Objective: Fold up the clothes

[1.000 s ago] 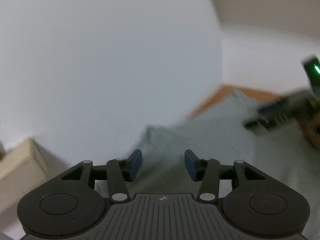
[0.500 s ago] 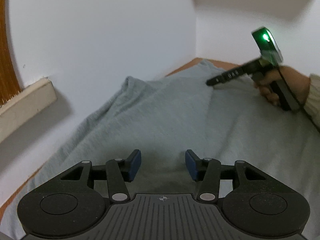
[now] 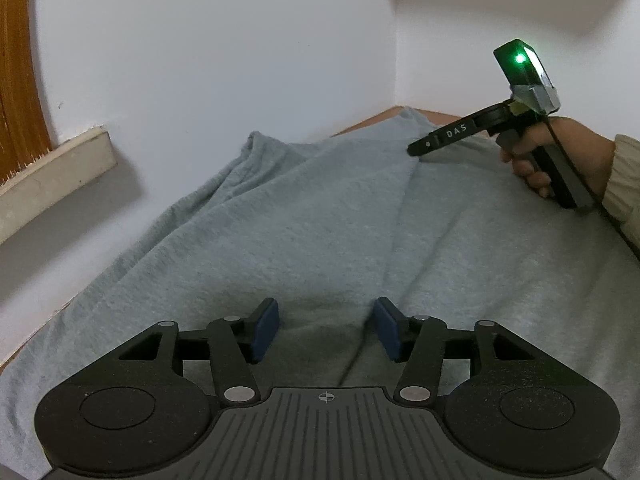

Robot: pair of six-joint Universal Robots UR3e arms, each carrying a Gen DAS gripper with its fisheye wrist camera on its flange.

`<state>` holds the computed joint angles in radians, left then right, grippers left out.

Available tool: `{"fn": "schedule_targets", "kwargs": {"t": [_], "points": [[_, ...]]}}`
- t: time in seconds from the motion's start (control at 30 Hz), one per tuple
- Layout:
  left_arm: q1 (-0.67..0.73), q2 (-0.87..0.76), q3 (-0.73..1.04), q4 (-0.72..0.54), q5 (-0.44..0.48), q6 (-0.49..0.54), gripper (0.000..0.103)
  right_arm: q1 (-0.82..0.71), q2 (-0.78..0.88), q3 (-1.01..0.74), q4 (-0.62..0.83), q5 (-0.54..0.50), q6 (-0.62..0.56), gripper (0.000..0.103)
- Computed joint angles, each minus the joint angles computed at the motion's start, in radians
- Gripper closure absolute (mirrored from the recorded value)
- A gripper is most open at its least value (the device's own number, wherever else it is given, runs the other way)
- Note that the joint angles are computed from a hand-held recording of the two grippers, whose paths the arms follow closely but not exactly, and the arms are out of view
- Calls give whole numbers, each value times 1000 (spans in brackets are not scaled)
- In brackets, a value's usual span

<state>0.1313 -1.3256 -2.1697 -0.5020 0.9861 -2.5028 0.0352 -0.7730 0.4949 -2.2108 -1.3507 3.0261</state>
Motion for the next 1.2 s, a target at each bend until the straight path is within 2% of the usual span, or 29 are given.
{"fn": "schedule_targets", "kwargs": {"t": [0.1, 0.23, 0.3, 0.33, 0.37, 0.4, 0.5, 0.57, 0.73, 0.83, 0.9, 1.0, 1.03, 1.07, 1.13, 1.2], "points": [[2, 2, 6, -19, -1, 10, 42, -2, 0, 0, 0, 1, 1, 24], [5, 12, 1, -27, -5, 33, 43, -4, 0, 0, 0, 5, -3, 24], [19, 9, 11, -49, -21, 39, 58, -4, 0, -1, 1, 4, -2, 24], [26, 8, 17, -60, -28, 33, 75, -4, 0, 0, 0, 3, -2, 24], [35, 8, 21, -69, -37, 28, 83, -3, -1, 1, -1, 1, -1, 24], [43, 9, 25, -79, -47, 24, 87, -3, -3, 4, -2, 0, 0, 24], [57, 24, 22, -100, -63, 38, 92, -4, -8, 14, -8, -2, 1, 24], [66, 34, 20, -115, -73, 49, 99, -3, -10, 19, -11, -4, 2, 24], [97, 110, 10, -168, -129, 55, 102, -4, -10, 18, -10, -6, 4, 24], [128, 191, 21, -272, -181, 60, 102, -5, -11, 19, -10, -6, 4, 24], [111, 204, 36, -335, -162, 86, 102, -5, -11, 20, -11, -6, 3, 24], [81, 181, 58, -373, -109, 104, 92, -6, -12, 20, -11, -6, 3, 24], [88, 177, 54, -362, -101, 96, 83, -6, -12, 21, -11, -6, 3, 24], [100, 177, 48, -346, -97, 85, 67, -7, -12, 21, -11, -6, 3, 24], [151, 195, 28, -310, -121, 75, 47, -7, -13, 22, -11, -6, 2, 24], [221, 204, 13, -283, -182, 91, 43, -7, -12, 20, -11, -6, 3, 24]]}}
